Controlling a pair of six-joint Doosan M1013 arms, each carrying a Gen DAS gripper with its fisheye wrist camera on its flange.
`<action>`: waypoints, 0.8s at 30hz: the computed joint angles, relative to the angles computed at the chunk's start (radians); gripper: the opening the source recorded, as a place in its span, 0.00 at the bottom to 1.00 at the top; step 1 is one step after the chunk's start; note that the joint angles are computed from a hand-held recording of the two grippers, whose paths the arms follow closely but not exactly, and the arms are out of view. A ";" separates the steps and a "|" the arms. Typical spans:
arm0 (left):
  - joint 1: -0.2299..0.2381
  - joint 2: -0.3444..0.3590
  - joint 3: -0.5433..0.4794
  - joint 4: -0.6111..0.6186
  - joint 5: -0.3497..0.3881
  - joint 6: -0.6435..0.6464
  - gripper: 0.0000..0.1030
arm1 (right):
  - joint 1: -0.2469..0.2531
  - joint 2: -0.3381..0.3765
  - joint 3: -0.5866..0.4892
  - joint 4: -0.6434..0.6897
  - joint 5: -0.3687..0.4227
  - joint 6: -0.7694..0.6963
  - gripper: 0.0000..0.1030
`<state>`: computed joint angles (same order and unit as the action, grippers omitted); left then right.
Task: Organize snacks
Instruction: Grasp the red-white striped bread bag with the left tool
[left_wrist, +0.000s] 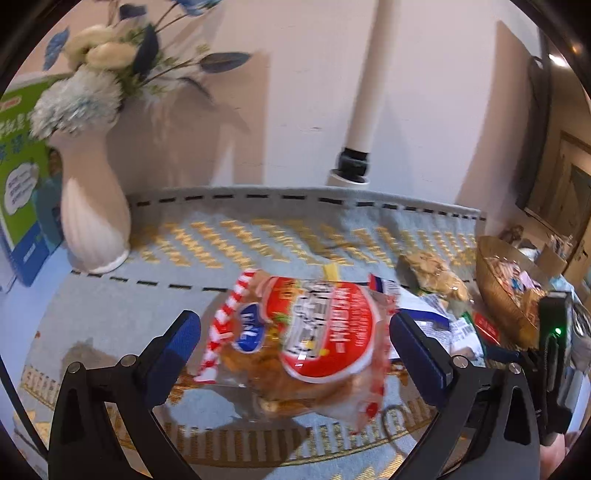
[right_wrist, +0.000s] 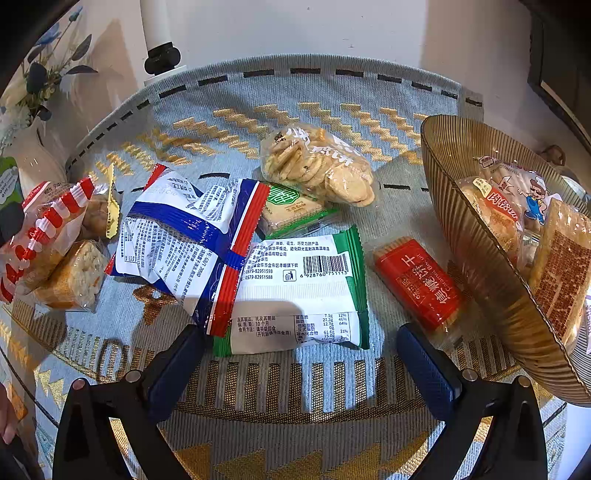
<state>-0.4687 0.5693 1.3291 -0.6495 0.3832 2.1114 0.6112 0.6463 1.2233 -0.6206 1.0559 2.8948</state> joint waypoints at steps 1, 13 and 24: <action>0.005 0.004 -0.006 -0.026 0.017 0.008 0.99 | 0.000 0.000 0.000 0.000 0.000 0.000 1.00; 0.049 0.074 -0.097 -0.216 0.263 0.021 0.99 | 0.002 -0.031 0.050 -0.024 -0.090 0.069 1.00; 0.045 0.078 -0.103 -0.214 0.274 0.030 0.99 | -0.010 -0.066 0.110 -0.079 -0.205 0.156 0.71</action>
